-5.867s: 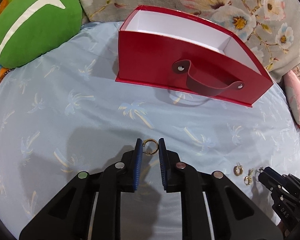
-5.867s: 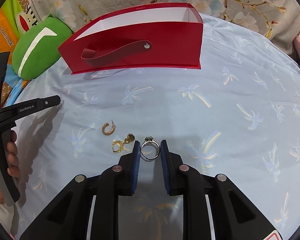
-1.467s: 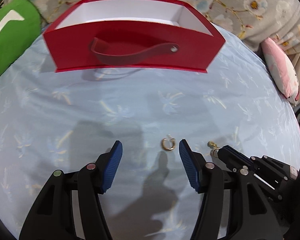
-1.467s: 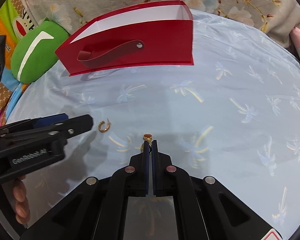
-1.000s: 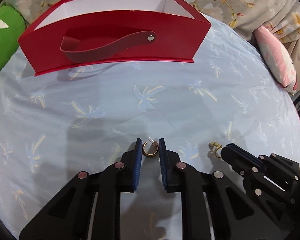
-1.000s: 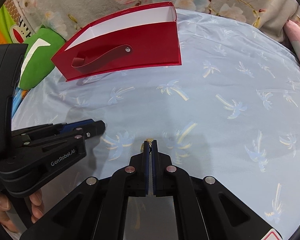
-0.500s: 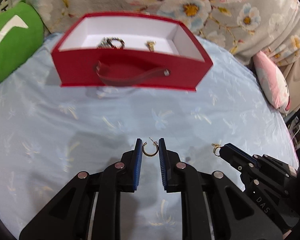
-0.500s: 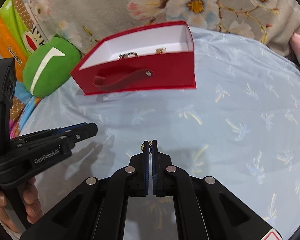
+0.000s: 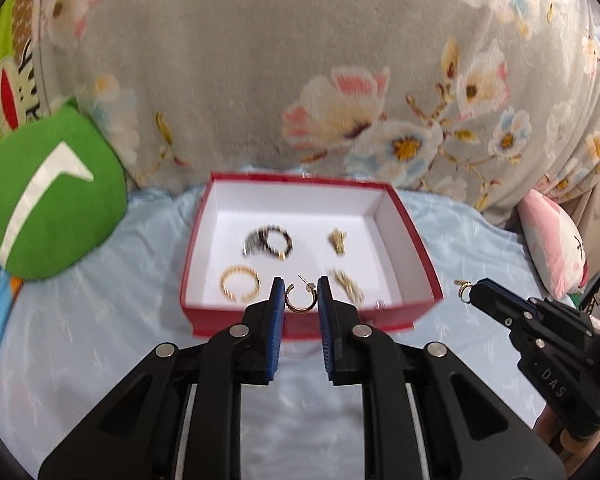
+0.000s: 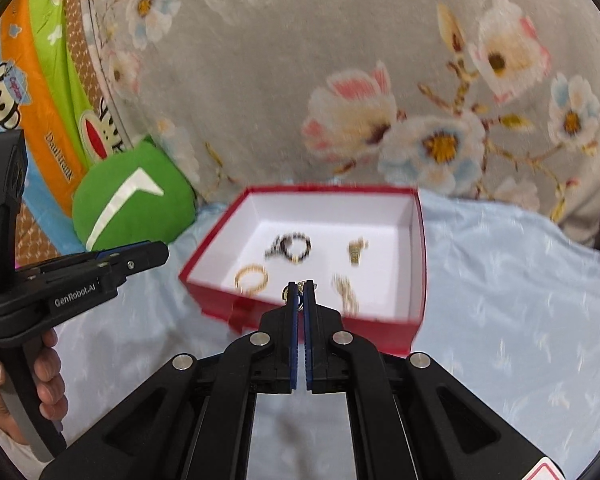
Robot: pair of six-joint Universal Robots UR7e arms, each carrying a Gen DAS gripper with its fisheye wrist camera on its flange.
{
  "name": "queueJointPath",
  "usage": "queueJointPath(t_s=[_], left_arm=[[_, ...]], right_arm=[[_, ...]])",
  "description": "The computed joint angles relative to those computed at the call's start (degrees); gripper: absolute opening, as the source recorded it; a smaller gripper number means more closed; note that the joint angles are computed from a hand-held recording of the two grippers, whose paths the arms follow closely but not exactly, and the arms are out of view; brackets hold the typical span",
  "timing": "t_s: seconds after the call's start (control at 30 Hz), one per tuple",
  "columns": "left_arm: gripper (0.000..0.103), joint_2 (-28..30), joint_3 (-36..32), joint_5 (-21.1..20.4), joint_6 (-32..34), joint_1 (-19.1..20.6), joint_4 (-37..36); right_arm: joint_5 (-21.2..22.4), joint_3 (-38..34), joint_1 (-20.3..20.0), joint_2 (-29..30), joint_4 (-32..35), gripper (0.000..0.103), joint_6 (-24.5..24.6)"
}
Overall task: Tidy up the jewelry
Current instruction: 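Carry the hoop earring with the left tool while the right tool carries the pendant earring into the box, then open the left tool to drop the hoop earring while the right tool releases the pendant earring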
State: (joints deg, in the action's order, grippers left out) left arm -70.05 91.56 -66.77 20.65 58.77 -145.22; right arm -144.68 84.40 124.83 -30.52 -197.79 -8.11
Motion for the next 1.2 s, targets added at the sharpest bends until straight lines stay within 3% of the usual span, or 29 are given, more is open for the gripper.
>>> queueJointPath(t_s=[0.13, 0.6, 0.87, 1.2], left_arm=[[0.016, 5.5, -7.0, -1.2, 0.7, 0.4, -0.4], [0.016, 23.1, -23.5, 0.2, 1.8, 2.9, 4.3], [0.016, 27.6, -27.0, 1.4, 1.2, 3.8, 6.6], [0.017, 29.4, -27.9, 2.1, 0.4, 4.3, 7.3]], right_arm=[[1.2, -6.3, -2.3, 0.6, 3.0, 0.001, -2.4], [3.9, -17.1, -12.0, 3.9, 16.6, 0.002, 4.3], [4.8, -19.7, -14.7, 5.7, 21.3, 0.002, 7.2], [4.9, -20.6, -15.6, 6.5, 22.5, 0.002, 7.7]])
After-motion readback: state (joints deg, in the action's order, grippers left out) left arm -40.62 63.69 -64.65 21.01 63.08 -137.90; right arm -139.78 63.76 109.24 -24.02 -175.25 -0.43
